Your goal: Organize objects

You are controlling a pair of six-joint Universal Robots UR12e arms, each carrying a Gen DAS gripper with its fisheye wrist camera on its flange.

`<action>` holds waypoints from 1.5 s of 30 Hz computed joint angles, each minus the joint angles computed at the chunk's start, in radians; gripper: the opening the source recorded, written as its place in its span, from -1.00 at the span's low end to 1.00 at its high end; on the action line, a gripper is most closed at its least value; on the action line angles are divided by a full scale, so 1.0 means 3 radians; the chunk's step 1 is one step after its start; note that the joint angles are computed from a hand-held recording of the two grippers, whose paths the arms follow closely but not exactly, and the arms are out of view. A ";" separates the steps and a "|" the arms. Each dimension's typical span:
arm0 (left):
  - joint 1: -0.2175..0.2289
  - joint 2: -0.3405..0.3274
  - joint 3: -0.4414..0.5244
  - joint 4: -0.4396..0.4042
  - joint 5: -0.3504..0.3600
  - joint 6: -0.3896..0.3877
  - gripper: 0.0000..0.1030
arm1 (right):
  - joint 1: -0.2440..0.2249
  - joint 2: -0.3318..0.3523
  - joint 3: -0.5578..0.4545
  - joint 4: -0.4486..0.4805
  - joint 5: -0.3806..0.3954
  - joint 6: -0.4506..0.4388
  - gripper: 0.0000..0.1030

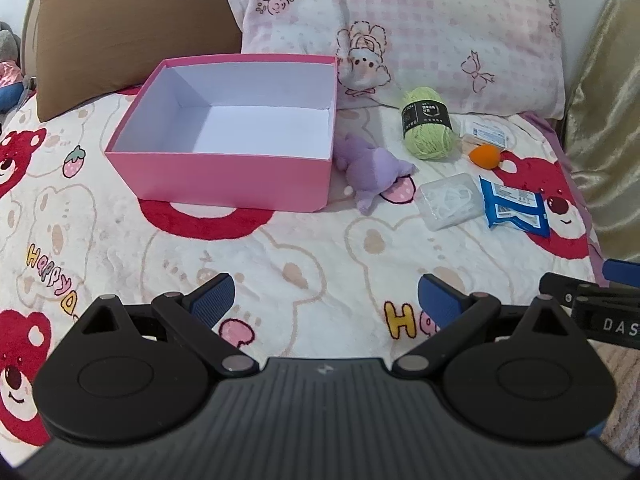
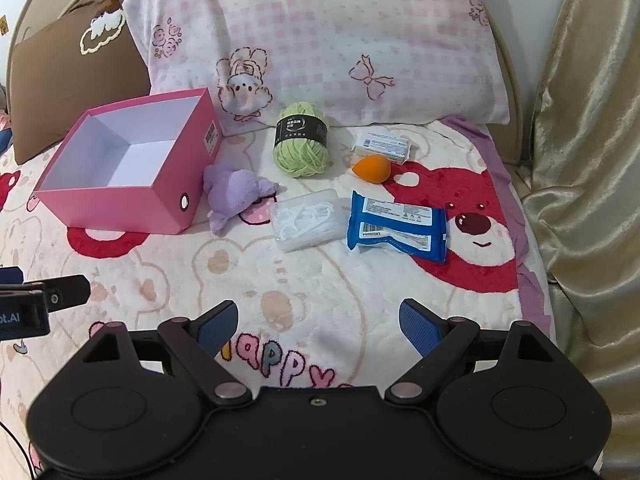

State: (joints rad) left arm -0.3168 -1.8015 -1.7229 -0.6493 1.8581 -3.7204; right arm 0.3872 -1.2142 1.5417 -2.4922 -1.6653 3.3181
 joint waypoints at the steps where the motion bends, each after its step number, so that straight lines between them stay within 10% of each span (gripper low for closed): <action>1: 0.0003 0.0001 0.0001 -0.0001 -0.0013 0.0002 0.93 | 0.0001 0.0000 0.0000 0.0000 -0.0003 0.0001 0.76; 45: -0.0002 0.0036 0.0028 -0.0045 -0.0118 0.0126 0.93 | 0.0003 -0.0076 0.0045 -0.0049 -0.0072 -0.0049 0.76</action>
State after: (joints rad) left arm -0.3173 -1.7908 -1.7144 -0.6629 1.8226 -3.6824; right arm 0.3880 -1.2371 1.5551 -2.5070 -1.6871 3.3034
